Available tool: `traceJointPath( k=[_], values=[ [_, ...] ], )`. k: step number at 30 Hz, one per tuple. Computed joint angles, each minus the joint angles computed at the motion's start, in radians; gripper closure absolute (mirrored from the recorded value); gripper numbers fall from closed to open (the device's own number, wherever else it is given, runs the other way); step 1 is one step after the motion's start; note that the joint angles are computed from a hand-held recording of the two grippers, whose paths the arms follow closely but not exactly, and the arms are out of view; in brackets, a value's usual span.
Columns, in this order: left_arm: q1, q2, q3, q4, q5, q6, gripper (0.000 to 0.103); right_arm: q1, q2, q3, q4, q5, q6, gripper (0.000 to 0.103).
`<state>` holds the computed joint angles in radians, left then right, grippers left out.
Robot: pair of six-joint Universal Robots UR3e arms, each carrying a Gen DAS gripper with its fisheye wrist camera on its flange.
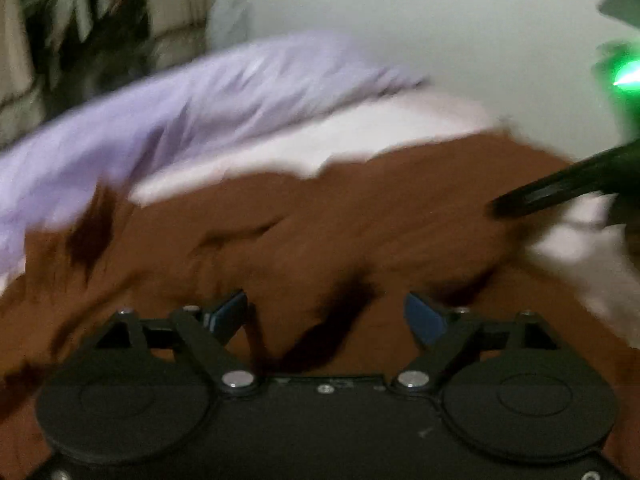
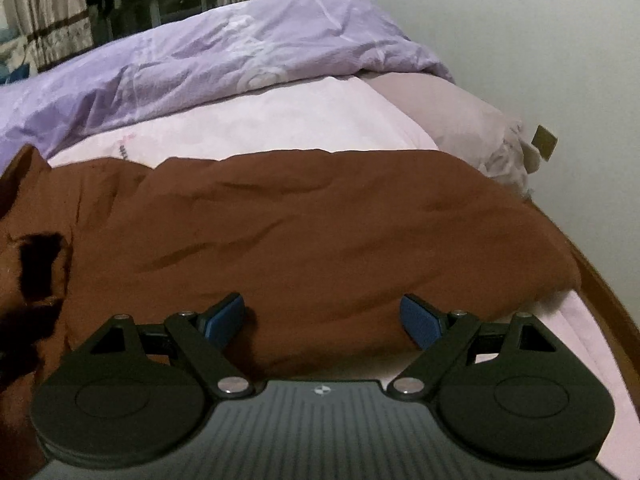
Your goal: Fold large clothes
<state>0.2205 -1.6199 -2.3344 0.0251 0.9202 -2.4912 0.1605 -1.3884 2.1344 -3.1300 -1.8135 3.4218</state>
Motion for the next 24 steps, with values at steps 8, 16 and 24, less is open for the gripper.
traceJointPath(
  k=[8, 16, 24],
  values=[
    [0.075, -0.115, 0.094, 0.114, -0.004, -0.297, 0.013, -0.043, -0.024, 0.045, -0.036, 0.020, 0.001, 0.001],
    [-0.029, -0.333, 0.177, 0.237, 0.153, -0.277, 0.011, -0.122, -0.062, 0.109, -0.092, 0.016, 0.035, 0.001],
    [0.463, 0.180, 0.013, -0.194, -0.338, 0.006, 0.010, -0.598, -0.125, 0.372, -0.323, 0.515, 0.253, 0.000]
  ],
)
